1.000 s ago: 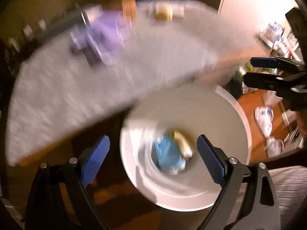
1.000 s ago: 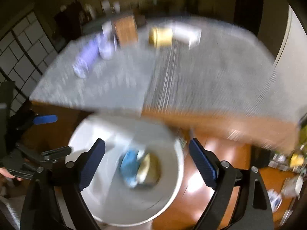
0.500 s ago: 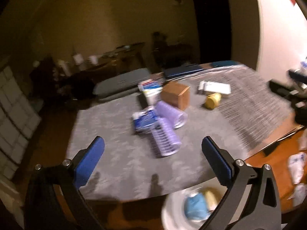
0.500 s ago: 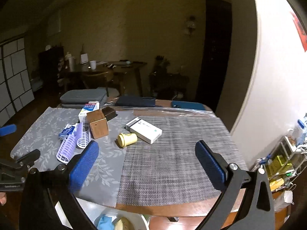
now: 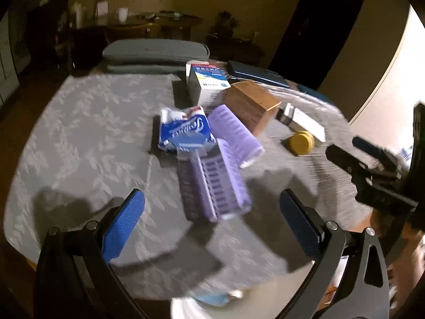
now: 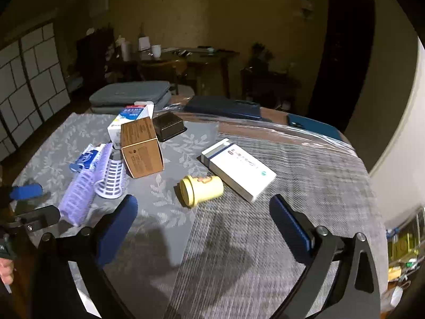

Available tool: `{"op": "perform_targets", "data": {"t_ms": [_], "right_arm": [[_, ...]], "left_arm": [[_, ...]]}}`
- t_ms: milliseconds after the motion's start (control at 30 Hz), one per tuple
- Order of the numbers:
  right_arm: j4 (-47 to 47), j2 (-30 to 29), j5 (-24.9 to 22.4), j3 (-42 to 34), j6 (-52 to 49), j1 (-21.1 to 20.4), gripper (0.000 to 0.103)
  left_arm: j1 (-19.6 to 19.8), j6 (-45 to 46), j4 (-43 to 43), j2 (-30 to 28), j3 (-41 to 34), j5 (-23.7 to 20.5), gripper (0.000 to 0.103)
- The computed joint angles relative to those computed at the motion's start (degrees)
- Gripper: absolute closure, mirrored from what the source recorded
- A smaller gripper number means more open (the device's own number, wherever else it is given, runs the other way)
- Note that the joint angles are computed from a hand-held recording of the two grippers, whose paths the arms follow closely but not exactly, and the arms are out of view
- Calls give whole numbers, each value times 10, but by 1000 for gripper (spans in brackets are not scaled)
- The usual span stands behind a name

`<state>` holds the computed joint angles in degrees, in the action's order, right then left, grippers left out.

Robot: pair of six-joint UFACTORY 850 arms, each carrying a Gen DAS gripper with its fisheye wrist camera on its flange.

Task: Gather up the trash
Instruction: 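Grasp the purple hair roller with the left gripper while the right grasps the yellow cup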

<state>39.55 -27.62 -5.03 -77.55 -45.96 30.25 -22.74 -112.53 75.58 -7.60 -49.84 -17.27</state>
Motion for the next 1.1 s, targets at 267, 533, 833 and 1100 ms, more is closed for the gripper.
{"op": "perform_targets", "data": {"t_ms": [267,533,833,1100], "right_arm": [[-108,-63,-50,-73,110,-3,21],[-184,-93,-74,-110,181,2,30],[-187,-116,-91,-131,191,2,42],[-140,-104,-86,-115,154,-1,54]], "left_arm": [[-10,84,-43,-49,-45,-47,4],[-1,153,-94,-71,-65,-43,17],[4,194,-120,-83,-72,-28,53],[2,176,-105,-67,-55,-15,57]]}}
